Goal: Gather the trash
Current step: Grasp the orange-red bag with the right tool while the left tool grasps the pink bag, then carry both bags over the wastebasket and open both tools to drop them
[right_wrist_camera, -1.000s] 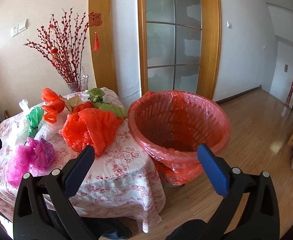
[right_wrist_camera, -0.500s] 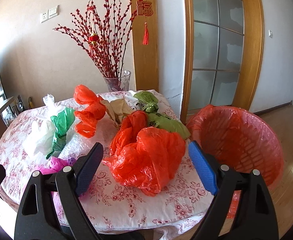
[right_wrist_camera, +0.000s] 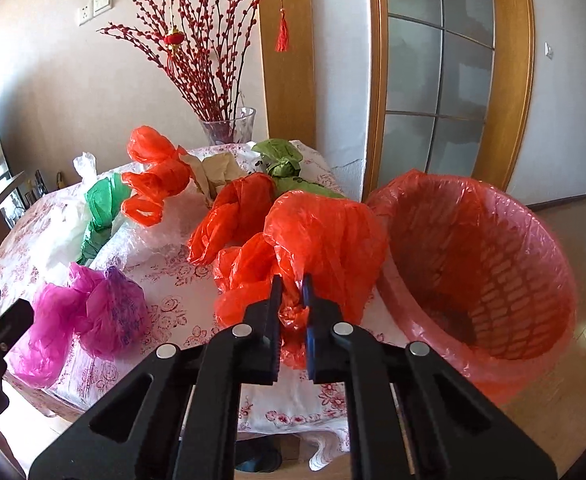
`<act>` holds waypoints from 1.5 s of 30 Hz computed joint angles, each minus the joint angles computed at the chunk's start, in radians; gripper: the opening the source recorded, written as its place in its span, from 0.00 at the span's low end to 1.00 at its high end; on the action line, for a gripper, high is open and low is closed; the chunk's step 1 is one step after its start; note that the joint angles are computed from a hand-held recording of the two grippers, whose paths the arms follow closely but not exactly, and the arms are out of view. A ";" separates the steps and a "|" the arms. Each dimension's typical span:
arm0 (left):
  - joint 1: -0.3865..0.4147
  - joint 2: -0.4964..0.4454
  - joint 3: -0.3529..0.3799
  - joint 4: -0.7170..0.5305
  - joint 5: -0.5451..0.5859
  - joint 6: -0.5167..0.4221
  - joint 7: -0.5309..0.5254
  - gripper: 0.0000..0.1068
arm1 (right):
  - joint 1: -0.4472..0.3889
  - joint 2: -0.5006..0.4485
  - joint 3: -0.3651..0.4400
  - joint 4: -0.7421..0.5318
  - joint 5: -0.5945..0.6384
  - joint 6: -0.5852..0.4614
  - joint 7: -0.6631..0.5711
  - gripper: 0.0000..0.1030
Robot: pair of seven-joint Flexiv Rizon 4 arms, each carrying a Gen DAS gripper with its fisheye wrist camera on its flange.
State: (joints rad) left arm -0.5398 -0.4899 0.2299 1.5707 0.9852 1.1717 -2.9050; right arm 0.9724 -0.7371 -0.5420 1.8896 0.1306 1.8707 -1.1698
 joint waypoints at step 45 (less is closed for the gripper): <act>0.071 -0.223 -0.102 -0.222 -0.532 0.312 0.577 0.16 | -0.071 0.100 -0.018 0.063 0.336 0.131 -0.239 0.09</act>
State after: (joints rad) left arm -0.4687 -0.7127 0.1283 1.3491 0.4532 1.4839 -2.3284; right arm 0.9011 -0.6367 -0.5599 1.9525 0.4664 2.0013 -1.4090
